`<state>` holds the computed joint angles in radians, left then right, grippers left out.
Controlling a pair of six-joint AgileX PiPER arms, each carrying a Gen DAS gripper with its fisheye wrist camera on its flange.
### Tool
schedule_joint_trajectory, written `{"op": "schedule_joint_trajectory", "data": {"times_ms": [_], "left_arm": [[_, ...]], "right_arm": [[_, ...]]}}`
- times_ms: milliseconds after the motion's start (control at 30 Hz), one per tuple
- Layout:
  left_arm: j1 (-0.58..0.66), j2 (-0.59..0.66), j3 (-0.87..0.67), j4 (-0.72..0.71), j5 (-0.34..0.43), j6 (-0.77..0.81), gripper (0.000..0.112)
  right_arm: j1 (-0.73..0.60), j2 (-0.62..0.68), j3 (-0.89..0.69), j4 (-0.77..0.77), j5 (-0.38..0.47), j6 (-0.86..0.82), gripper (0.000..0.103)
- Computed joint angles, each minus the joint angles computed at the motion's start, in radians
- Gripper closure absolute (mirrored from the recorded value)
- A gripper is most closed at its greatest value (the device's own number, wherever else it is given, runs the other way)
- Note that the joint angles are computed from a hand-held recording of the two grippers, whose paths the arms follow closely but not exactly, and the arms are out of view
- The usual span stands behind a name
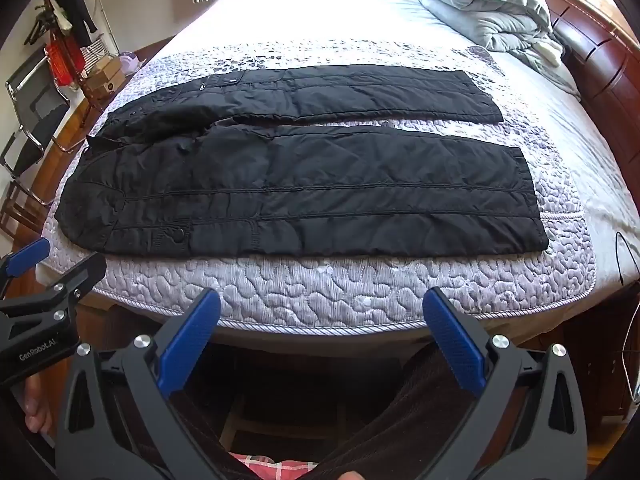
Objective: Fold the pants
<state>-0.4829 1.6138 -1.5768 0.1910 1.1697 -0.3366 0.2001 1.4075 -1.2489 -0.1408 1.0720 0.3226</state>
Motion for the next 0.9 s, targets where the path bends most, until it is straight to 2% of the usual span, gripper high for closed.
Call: {"op": "schedule_joint_trajectory", "data": {"times_ms": [767,900], "left_arm": [[-0.003,-0.005,0.008,0.008,-0.013,-0.006,0.013],[0.013,0.024,-0.068,0.002,0.025,0.021,0.013]], "right_arm": [[0.005,0.003,-0.002,-0.004,-0.003,0.007,0.002],[0.005,0.001,-0.003,-0.006,-0.002,0.008,0.002]]}}
